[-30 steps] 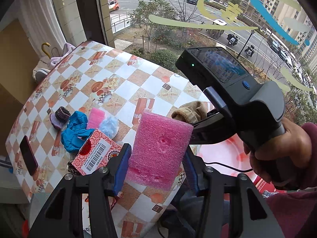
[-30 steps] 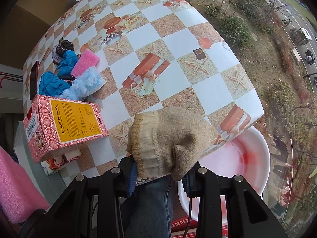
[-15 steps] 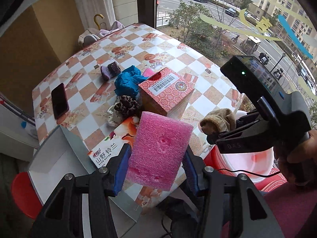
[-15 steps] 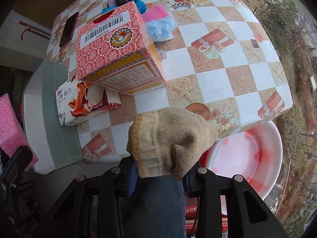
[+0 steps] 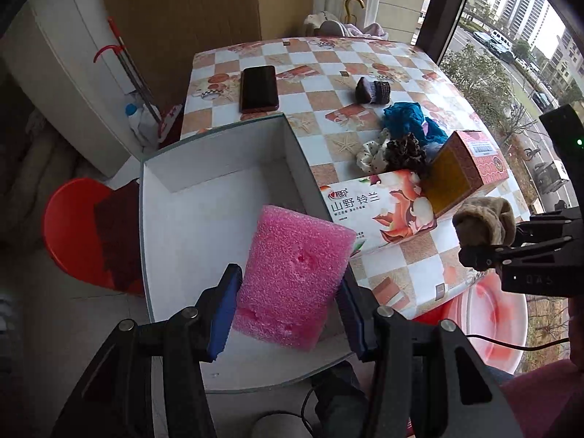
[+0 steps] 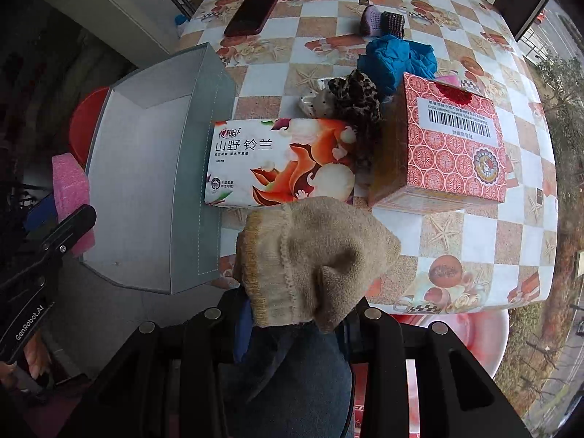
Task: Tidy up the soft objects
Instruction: 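Carry the beige glove and pink sponge with both tools over the white box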
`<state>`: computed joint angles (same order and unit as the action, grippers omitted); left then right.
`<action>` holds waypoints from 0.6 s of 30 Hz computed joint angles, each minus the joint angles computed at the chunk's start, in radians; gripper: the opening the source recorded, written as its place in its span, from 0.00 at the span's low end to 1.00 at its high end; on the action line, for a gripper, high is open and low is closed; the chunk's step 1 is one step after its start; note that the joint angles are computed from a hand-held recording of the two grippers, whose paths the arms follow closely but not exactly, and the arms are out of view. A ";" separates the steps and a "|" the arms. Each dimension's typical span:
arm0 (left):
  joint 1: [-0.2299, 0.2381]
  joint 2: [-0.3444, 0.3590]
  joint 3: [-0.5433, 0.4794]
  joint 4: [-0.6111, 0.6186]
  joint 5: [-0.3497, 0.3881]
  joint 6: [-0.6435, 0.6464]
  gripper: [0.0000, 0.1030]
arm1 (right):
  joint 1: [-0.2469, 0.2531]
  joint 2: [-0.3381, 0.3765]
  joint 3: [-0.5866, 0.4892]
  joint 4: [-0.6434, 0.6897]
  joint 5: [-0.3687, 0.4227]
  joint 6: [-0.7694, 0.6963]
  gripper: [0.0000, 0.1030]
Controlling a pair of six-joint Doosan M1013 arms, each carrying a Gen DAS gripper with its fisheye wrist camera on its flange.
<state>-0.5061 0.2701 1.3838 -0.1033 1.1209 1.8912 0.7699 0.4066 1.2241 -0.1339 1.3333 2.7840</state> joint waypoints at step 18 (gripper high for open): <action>0.065 -0.004 0.028 0.048 0.010 -0.183 0.53 | -0.007 0.230 -0.394 0.039 0.093 -0.324 0.36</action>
<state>-0.4415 0.2659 1.4122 -0.0551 1.1308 1.7086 0.7633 0.6364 0.8303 -0.0948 1.4266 2.4603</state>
